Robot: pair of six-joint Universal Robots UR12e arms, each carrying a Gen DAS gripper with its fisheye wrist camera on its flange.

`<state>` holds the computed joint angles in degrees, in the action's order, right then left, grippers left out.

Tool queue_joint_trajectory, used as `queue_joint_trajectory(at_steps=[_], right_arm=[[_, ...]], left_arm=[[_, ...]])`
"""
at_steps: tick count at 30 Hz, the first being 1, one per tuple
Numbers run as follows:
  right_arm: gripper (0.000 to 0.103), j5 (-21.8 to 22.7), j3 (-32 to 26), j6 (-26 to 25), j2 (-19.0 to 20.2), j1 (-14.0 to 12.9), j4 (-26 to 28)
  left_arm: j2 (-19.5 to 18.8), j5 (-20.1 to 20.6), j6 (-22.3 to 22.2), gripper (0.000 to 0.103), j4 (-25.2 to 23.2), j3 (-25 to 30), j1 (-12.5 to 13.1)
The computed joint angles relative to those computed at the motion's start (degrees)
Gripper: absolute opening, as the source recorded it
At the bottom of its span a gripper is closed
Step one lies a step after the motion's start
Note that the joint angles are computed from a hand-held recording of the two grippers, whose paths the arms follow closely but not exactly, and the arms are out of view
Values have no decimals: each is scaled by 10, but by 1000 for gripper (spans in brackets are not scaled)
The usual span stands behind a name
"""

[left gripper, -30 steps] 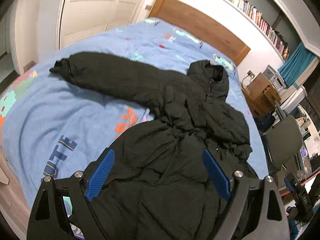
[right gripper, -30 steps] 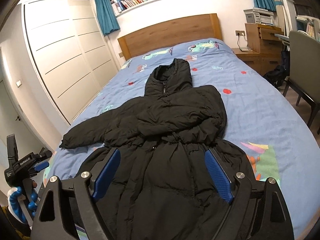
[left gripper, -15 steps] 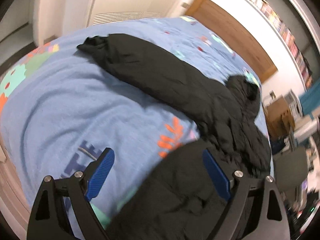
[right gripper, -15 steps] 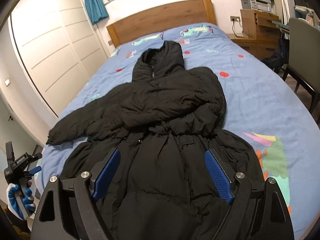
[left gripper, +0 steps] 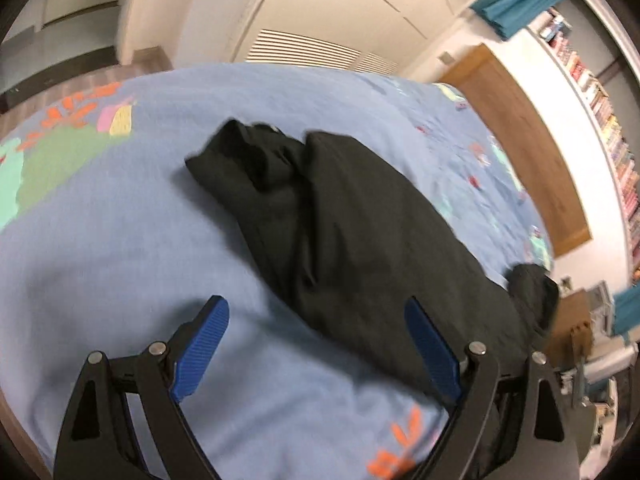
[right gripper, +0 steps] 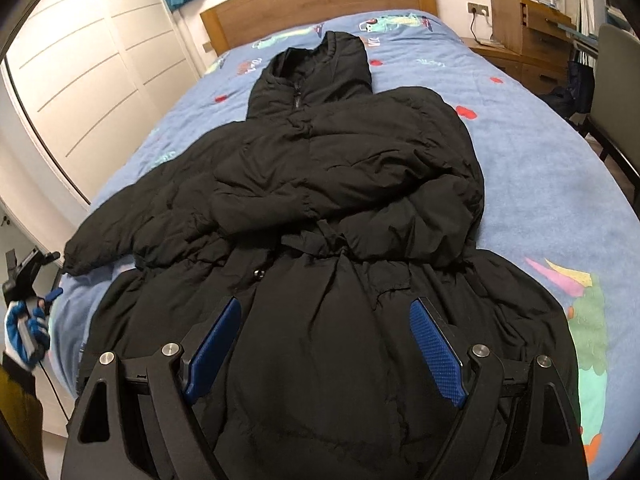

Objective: Fold large clothes
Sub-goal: 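Grasp the cuff of the other sleeve with the left tool, then fold the held sleeve across the coat body, then open the left tool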

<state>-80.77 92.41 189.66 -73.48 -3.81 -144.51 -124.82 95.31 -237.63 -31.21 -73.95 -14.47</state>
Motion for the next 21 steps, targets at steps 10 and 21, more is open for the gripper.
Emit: queue_joint_trajectory(at_steps=[10,21], right_arm=[[85,-32,-9,3,7,-3,5],[85,-27,2,5,-4,-11,-12]], left_arm=[[-31,-27,-48,88,16,24,18],[-49,-38,-23,16,1,72,8]])
